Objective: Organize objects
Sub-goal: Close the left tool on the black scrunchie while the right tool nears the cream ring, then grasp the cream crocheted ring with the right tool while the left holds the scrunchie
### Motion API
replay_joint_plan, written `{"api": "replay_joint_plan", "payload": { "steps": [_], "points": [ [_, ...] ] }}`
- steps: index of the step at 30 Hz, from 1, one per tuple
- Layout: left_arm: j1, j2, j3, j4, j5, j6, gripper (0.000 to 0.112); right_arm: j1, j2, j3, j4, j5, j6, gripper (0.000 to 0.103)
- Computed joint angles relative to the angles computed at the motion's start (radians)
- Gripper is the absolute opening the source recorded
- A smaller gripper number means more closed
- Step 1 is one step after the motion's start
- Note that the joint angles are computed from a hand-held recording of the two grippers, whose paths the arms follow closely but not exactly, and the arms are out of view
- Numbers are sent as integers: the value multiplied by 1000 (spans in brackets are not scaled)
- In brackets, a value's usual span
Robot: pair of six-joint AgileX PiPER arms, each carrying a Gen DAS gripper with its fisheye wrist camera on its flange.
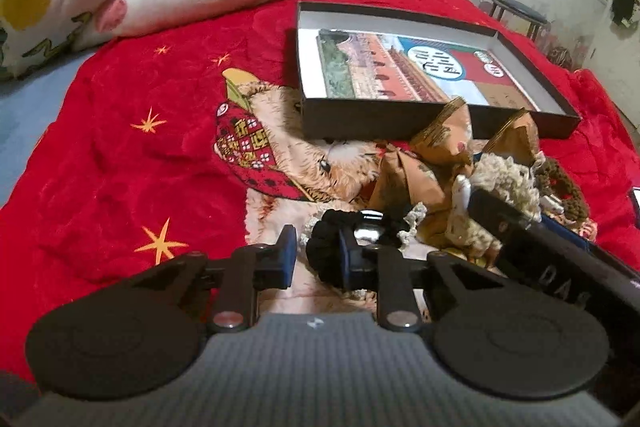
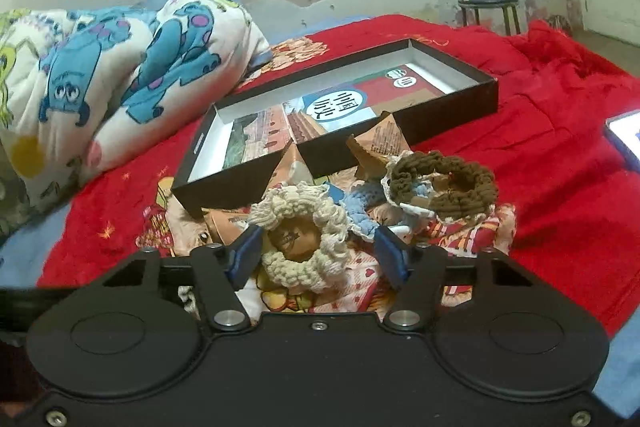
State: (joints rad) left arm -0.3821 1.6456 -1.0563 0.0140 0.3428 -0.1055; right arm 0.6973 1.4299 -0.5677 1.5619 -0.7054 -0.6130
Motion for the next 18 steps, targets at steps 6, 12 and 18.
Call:
{"api": "replay_joint_plan", "payload": {
  "steps": [6,12,18],
  "points": [
    [4,4,-7,8,19,-17,26,14,13,26,-75,-17,151,56],
    [2,3,-9,17,22,-34,26,25,15,47,-116,-39,227,48],
    [-5,-4,7,-1,-6,1,15,-5,14,68,-163,-5,306,25]
  ]
}}
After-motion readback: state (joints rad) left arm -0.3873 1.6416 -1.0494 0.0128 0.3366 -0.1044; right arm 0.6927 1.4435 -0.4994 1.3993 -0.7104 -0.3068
